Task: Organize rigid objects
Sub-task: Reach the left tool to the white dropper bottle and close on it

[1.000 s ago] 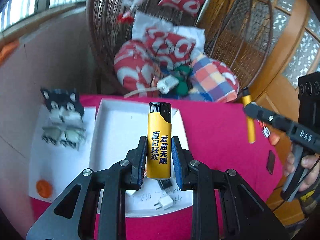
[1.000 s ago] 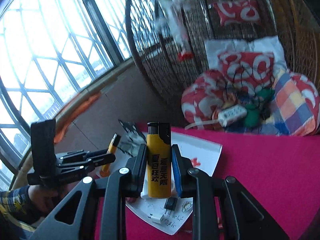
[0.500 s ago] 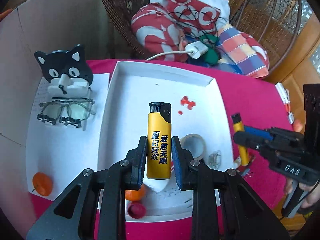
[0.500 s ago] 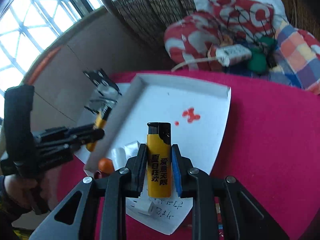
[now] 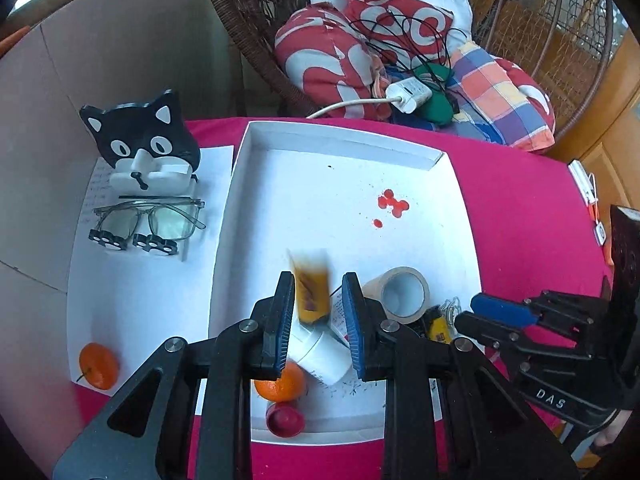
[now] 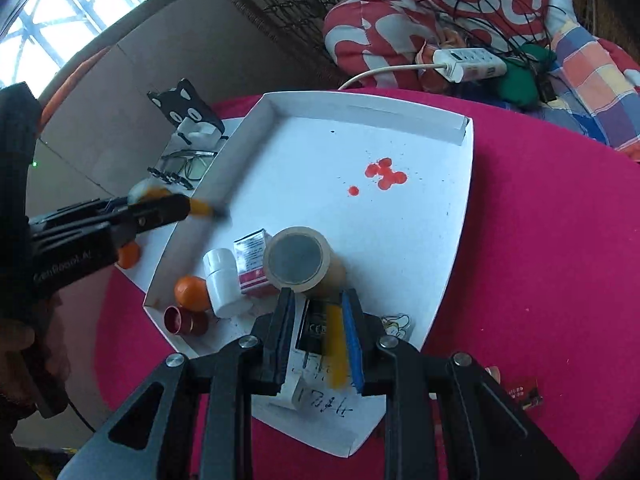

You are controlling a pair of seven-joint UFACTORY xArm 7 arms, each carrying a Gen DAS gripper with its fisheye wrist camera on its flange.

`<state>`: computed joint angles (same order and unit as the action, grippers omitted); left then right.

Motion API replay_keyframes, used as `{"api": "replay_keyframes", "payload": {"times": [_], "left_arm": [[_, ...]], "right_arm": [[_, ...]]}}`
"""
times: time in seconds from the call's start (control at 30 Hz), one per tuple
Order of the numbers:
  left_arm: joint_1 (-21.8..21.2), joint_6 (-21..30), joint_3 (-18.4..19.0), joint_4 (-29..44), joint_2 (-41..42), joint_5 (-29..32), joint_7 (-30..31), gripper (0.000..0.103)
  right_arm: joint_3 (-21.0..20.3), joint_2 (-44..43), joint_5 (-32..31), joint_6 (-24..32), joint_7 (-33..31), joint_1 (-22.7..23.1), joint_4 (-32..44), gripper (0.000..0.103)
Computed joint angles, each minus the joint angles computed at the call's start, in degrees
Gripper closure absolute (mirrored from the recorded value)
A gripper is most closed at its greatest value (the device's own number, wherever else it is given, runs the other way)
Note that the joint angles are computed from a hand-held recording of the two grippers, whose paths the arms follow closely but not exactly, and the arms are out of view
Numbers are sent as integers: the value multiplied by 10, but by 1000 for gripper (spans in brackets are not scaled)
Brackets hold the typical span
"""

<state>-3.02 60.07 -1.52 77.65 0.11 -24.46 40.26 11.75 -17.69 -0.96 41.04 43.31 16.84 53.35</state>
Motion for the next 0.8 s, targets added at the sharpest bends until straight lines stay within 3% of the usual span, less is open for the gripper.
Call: {"api": "replay_keyframes", "payload": {"times": [0.07,0.1,0.13,0.17,0.2,0.23,0.27,0.3,0.53,0.8], "left_arm": [[0,-6,0,-1,-1,1,-6,79],[1,-9,1,-2,-2,0,-8,68],[1,-18,1,-6,-5,5,-13,34],[1,-40,1,-17,-12,10,-20,15],[1,-55,2,-25,-17,7,-22,0],[2,-64,4,-29,-19,4,-25,0],[2,-67,5,-30,-20,5,-32,0],[3,-68,6,-30,-21,2,-36,0],[-12,-68,6,-63,-61,-33,-18,0],[-67,-37,-11,-127,-118,-43,15,0]], "right_arm": [[5,-2,-11,6,5,-2,4,79],[7,-5,-19,8,9,-3,5,79],[10,-8,-26,9,13,-5,4,78],[12,-16,-35,8,19,-8,2,74],[13,-25,-41,5,26,-11,-4,52],[16,-32,-47,6,35,-14,-6,16],[19,-48,-59,3,49,-22,-15,4],[20,-63,-66,-2,59,-27,-25,0],[20,-186,-80,13,120,-76,-91,0],[-1,-365,-55,104,167,-123,-186,0]]}}
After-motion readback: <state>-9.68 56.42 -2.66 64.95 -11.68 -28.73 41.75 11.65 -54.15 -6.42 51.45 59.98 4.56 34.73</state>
